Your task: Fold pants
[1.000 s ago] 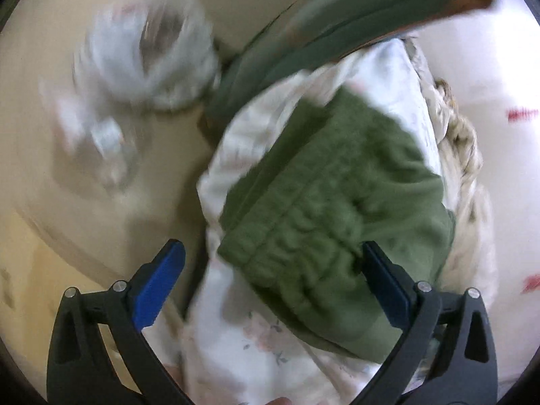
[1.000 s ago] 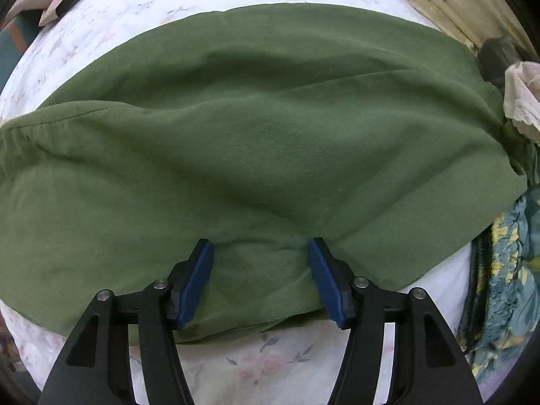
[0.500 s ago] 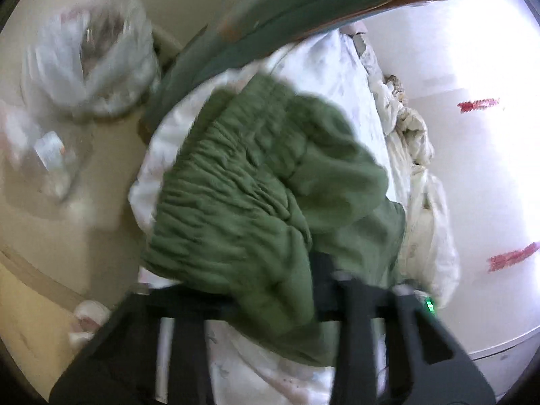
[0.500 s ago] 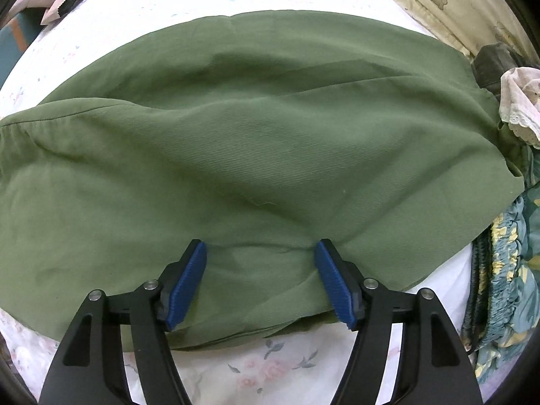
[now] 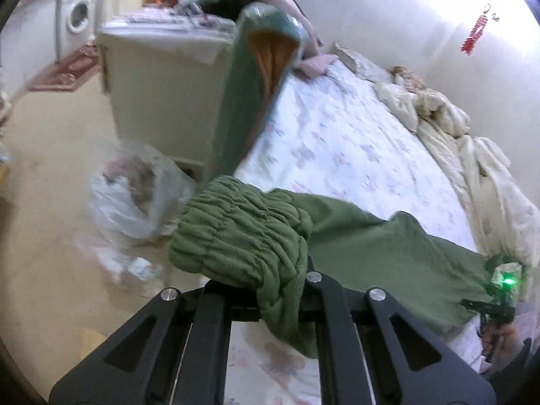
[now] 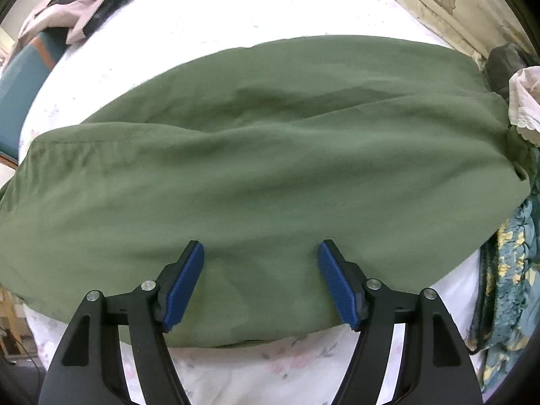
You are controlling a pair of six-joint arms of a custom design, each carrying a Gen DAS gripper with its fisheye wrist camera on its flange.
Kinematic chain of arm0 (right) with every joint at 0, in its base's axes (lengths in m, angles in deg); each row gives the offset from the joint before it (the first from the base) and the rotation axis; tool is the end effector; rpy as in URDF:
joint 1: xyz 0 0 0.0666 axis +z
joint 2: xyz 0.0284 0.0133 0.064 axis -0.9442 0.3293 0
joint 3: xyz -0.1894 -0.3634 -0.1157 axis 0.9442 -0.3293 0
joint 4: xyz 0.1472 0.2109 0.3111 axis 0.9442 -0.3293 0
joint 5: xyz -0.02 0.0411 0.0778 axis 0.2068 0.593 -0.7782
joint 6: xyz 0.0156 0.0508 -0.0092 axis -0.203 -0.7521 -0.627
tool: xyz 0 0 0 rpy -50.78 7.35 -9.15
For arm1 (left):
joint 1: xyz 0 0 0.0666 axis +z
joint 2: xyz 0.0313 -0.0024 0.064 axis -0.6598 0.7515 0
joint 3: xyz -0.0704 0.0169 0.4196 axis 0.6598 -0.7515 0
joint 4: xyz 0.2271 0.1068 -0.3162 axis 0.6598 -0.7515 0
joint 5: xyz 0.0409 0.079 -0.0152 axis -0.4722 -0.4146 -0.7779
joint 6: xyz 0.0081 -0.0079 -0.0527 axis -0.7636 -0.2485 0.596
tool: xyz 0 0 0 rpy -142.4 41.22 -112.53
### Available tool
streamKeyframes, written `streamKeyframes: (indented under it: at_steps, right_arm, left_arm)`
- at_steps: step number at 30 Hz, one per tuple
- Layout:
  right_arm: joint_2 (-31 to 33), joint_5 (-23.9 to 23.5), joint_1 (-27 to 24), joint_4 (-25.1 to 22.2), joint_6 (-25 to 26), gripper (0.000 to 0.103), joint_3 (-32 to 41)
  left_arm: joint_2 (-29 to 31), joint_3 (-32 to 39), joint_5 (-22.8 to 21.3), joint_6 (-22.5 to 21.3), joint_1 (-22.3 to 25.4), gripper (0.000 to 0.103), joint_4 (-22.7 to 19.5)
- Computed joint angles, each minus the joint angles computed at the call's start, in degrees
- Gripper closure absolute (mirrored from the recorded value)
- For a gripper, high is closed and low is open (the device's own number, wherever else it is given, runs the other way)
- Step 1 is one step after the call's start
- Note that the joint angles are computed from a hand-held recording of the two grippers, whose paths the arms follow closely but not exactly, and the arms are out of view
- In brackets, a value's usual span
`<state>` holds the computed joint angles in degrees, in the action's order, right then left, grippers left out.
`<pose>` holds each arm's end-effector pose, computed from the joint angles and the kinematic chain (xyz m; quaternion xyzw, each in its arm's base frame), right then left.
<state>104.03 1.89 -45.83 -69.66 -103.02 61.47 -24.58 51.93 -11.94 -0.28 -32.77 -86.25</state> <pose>0.3915 0.1826 0.5088 -0.0007 0.9894 0.0716 0.1266 0.2432 0.0318 0.5732 -0.2122 0.9099 -0.0891 0.3450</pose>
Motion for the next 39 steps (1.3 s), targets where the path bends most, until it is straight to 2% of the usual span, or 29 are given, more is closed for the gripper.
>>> streamKeyframes:
  at_steps: [3, 7, 8, 12, 15, 19, 21, 23, 24, 25, 26, 27, 29, 31, 34, 37, 38, 39]
  right_arm:
    - [-1.0, -1.9, 0.4, -0.1, 0.2, 0.031, -0.2]
    - [-2.1, -3.8, 2.0, 0.4, 1.5, 0.031, 0.1]
    - [-2.2, -4.2, 2.3, 0.9, 1.9, 0.031, 0.1]
    - [-2.6, -3.9, 3.0, 1.7, 3.1, 0.031, 0.2]
    - [-2.1, -0.8, 1.8, 1.4, 4.4, 0.031, 0.3]
    - [-1.4, 1.0, -3.8, 0.4, 5.6, 0.031, 0.6]
    - [-1.3, 3.2, -7.4, -0.9, 5.1, 0.031, 0.5]
    - [-0.2, 7.6, -10.4, -3.6, 5.0, 0.031, 0.6]
    - [0.2, 11.0, -11.9, -5.0, 4.0, 0.032, 0.5]
    - [-0.2, 12.4, -14.0, -5.3, 1.9, 0.034, 0.1]
    - [-1.8, 8.2, -16.9, -3.5, -0.7, 0.036, -0.6]
    - [-4.0, 1.0, -20.1, -0.8, -3.4, 0.035, -1.5]
    - [-6.1, -4.2, -22.0, -0.1, -4.4, 0.033, -1.6]
    - [-7.2, -5.3, -21.6, -1.5, -3.3, 0.033, -1.5]
    - [-8.5, -4.8, -20.2, -5.5, -3.1, 0.033, -3.4]
    - [-8.0, -3.6, -20.3, -6.8, -3.8, 0.035, -5.8]
    - [-8.1, -4.3, -20.8, -5.9, -3.5, 0.059, -6.5]
    - [-8.6, -5.7, -21.2, -4.4, -2.7, 0.103, -7.0]
  left_arm:
    - [-0.3, 3.7, -1.7, -1.4, 3.1, 0.098, -3.6]
    - [-0.4, 8.7, -2.1, -5.7, 9.9, 0.098, -7.7]
    - [-0.3, 10.2, -2.8, -7.9, 12.0, 0.098, -9.1]
    - [-0.3, 11.7, -5.5, -12.2, 16.7, 0.098, -11.0]
    - [-0.7, 11.5, -8.0, -13.7, 19.0, 0.098, -10.7]
    - [0.0, 11.5, -9.9, -15.3, 22.2, 0.098, -10.4]
    - [0.1, 11.1, -10.1, -17.1, 25.2, 0.098, -10.4]
    - [0.3, 10.0, -8.1, -18.2, 27.2, 0.098, -10.6]
    - [0.2, 9.4, -8.8, -18.3, 26.6, 0.098, -10.7]
    - [0.2, 9.0, -9.8, -18.0, 25.5, 0.098, -10.7]
    - [-0.1, 8.2, -10.2, -17.8, 24.5, 0.098, -10.4]
    - [-0.5, 7.4, -10.3, -17.7, 23.7, 0.098, -9.9]
    - [-0.9, 6.2, -10.1, -16.9, 22.8, 0.098, -9.4]
    - [-1.1, 5.1, -9.8, -16.8, 23.1, 0.098, -9.1]
    - [-1.0, 4.6, -8.9, -16.3, 23.9, 0.098, -9.3]
    - [-1.2, 4.0, -7.6, -16.9, 25.3, 0.098, -9.2]
    - [-1.3, 4.0, -7.4, -17.2, 25.5, 0.098, -9.3]
    - [-1.5, 3.9, -7.2, -17.5, 25.6, 0.098, -9.4]
